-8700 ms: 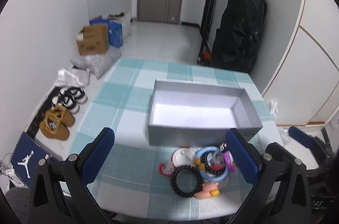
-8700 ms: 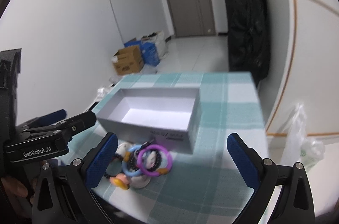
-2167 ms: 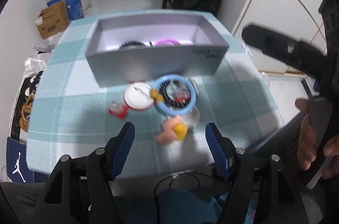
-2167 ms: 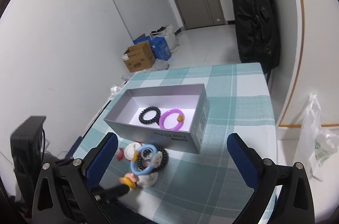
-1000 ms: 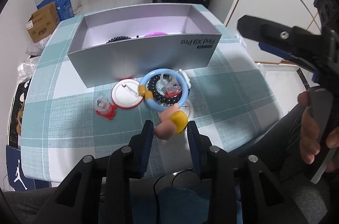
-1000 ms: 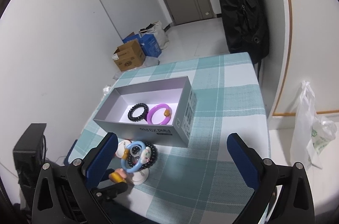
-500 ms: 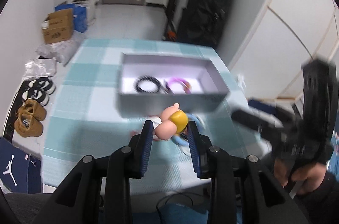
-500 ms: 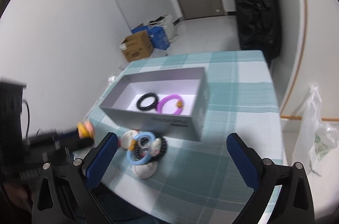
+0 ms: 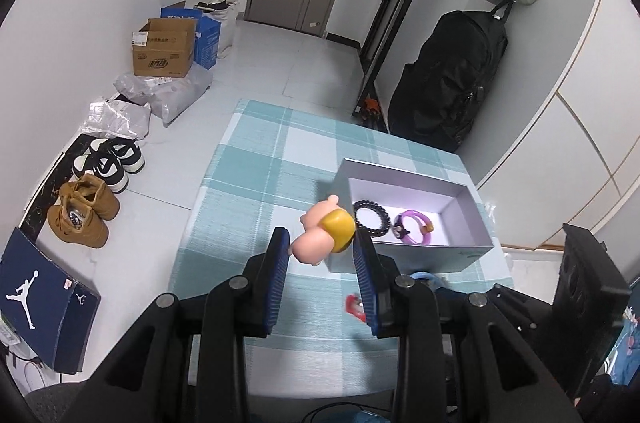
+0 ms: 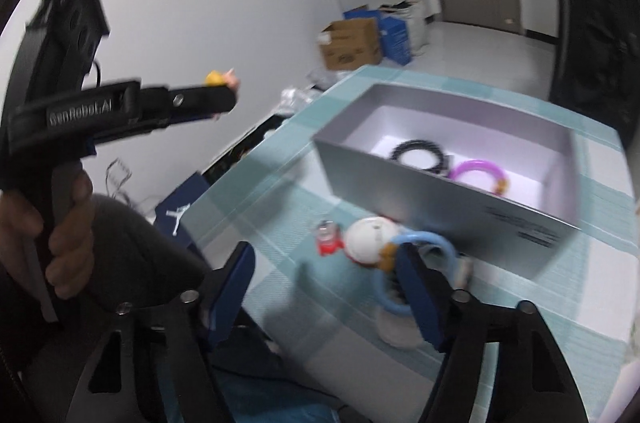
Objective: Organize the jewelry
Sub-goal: 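Grasp the red charm with the right tool while the left tool lifts the figure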
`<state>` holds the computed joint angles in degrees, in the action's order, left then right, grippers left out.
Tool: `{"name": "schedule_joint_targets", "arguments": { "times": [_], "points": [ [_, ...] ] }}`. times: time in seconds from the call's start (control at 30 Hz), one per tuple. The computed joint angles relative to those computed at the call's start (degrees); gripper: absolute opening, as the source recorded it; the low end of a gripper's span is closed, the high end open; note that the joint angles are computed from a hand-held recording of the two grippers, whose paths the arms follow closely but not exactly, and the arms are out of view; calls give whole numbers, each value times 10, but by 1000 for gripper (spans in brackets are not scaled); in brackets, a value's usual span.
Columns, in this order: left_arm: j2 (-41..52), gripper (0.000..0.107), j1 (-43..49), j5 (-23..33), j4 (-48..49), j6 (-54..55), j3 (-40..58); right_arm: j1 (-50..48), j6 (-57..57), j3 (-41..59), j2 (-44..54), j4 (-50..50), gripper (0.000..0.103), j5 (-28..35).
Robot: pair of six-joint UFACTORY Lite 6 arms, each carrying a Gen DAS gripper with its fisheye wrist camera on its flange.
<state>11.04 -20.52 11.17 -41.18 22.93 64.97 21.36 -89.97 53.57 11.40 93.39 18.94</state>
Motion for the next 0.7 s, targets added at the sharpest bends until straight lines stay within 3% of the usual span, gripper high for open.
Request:
{"name": "schedule_joint_targets", "arguments": {
  "times": [0.33, 0.43, 0.5, 0.57, 0.7],
  "points": [
    [-2, 27, 38, 30, -127, 146, -6, 53, 86, 118, 112, -94, 52, -63],
    [3, 27, 44, 38, -133, 152, -1, 65, 138, 136, 134, -146, 40, -92],
    [8, 27, 44, 40, -127, 146, 5, 71, 184, 147, 143, -191, 25, -101],
    [11, 27, 44, 41, -120, 140, 8, 79, 210, 152, 148, -220, 19, -115],
    [16, 27, 43, 42, -115, 133, 12, 73, 177, 149, 144, -195, 18, -109]
  ]
}}
